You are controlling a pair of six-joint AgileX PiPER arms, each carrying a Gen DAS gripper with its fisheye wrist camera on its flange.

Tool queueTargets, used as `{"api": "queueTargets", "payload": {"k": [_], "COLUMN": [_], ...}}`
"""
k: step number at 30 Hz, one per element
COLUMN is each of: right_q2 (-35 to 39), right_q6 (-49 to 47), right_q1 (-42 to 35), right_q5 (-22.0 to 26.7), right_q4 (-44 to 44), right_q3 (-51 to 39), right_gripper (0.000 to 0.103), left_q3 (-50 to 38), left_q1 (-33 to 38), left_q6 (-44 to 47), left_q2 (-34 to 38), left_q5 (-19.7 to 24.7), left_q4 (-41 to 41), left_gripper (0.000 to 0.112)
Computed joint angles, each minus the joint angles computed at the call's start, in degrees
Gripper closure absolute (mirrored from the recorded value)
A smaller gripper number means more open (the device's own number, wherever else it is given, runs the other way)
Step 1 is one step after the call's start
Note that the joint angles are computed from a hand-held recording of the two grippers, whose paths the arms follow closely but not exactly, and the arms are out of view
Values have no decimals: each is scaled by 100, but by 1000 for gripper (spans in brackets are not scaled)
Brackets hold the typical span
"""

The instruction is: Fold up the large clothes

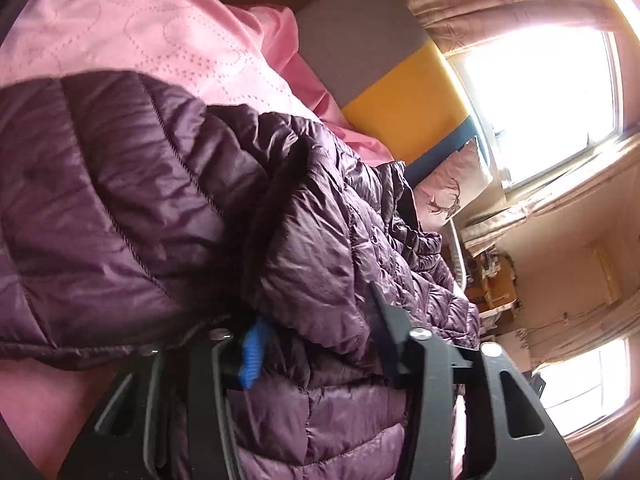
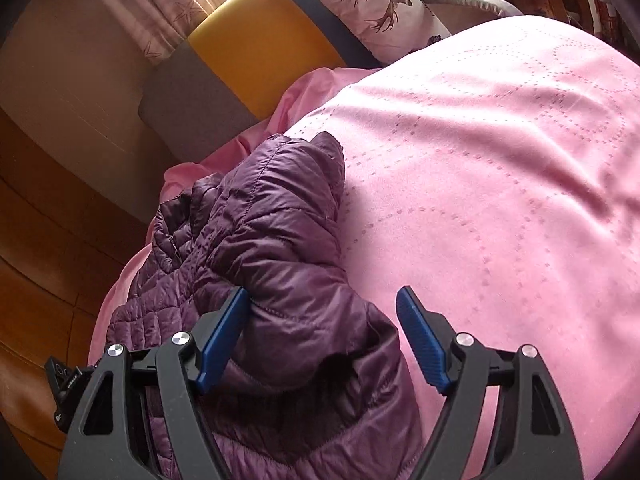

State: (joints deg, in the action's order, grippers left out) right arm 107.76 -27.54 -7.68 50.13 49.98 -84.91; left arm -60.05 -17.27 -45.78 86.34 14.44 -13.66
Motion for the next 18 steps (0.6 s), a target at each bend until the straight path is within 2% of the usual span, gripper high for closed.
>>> {"api": "queueTargets", "payload": {"k": [1, 3, 5, 6, 7, 10, 12, 14, 15, 18], "right_q2": [139, 358, 528, 457, 223, -551, -635, -199, -4, 131], "right_q6": [124, 193, 198, 150, 23, -209, 456, 1187, 1315, 1256], "right_q1": [38, 70, 96, 135, 235, 579, 894, 1044, 1053, 1006], "right_q5": [24, 137, 415, 418, 218, -776, -1294, -1140, -1075, -1193], "right_q4": [-87, -96, -63, -156, -283, -820, -1853, -2705, -2813, -2763], "right_q3": [-168, -418, -673, -666, -490, 153, 253, -71, -178, -98], "right_gripper": [27, 31, 65, 73, 82, 88, 88, 89, 88, 83], "left_q3": [-98, -275, -263, -310, -297, -230, -468, -808, -1060, -1348], "left_q1": [-16, -49, -35, -120, -159, -405, -540, -648, -745, -771], "left_q6": [-200, -464, -540, -890, -1080, -2029, -2039, -1898, -2019, -1899], "left_q2": [37, 79, 18, -22, -68, -263, -54, 328, 602, 1004], "left_q5": [89, 280, 332, 401, 417, 456, 787, 1199, 1500, 1705], "left_q4": [295, 760, 1042, 1517, 1800, 3016, 3190, 3197, 3392, 3331], "left_gripper": [81, 98, 102, 104, 104, 104, 104, 104, 104, 104]}}
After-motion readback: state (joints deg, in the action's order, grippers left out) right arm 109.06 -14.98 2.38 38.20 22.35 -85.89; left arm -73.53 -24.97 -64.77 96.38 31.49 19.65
